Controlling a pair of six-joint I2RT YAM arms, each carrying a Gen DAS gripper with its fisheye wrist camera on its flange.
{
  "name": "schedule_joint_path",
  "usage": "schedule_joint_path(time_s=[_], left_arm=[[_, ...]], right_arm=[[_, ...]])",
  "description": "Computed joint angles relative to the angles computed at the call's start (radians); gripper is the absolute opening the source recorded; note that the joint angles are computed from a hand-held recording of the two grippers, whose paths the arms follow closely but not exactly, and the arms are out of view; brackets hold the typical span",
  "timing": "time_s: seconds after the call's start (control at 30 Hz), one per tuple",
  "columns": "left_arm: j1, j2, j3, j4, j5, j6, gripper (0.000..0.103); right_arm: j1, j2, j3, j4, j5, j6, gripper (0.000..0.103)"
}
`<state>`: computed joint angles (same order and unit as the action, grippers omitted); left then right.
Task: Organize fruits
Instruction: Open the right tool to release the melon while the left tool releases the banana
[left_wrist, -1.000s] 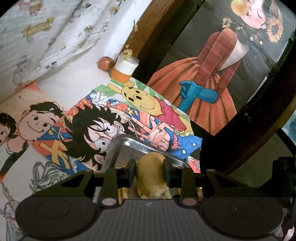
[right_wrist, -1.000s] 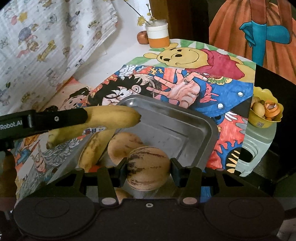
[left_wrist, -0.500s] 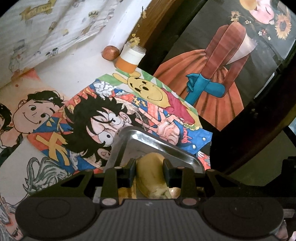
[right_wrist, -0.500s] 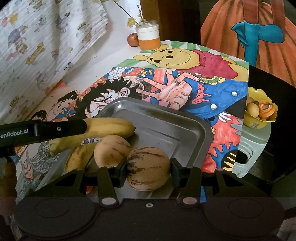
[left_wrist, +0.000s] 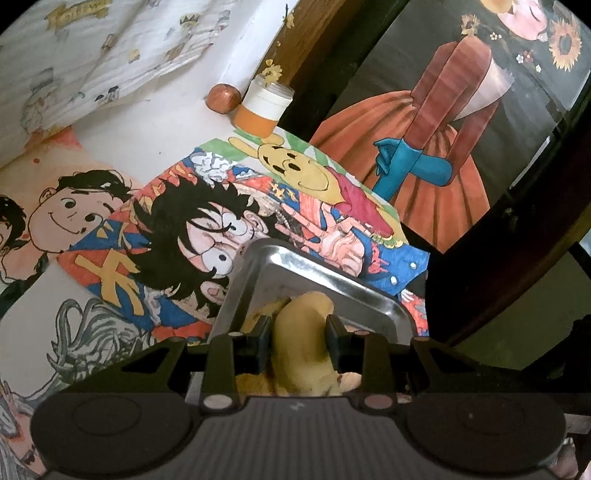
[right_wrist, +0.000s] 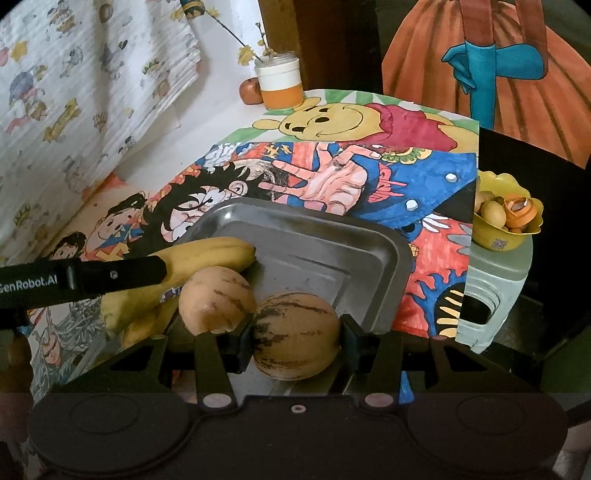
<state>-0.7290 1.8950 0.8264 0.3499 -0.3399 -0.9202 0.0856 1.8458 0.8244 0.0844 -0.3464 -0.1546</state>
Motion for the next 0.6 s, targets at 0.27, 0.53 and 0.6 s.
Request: schedule_joint_path(time_s=[0.27,0.53,0.6], left_arm=[[-0.032,-0.001,0.018,-0.040,-0.045,0.044,0.035],[-0.047,-0.020,0.005,-0.051,-0.066,0.043,0.038],[-0.049,-0.027,-0.001,-0.052,-0.069,0.040,0.040]], right_arm=[[0.001,-0.031,-0.070,0.096,0.003,0.035,0.052],[0.007,-0.056,-0.122,0.156,0.010,0.058,0.053],[0.006,-0.063,-0.138,0.175,0.010,0.068,0.053]])
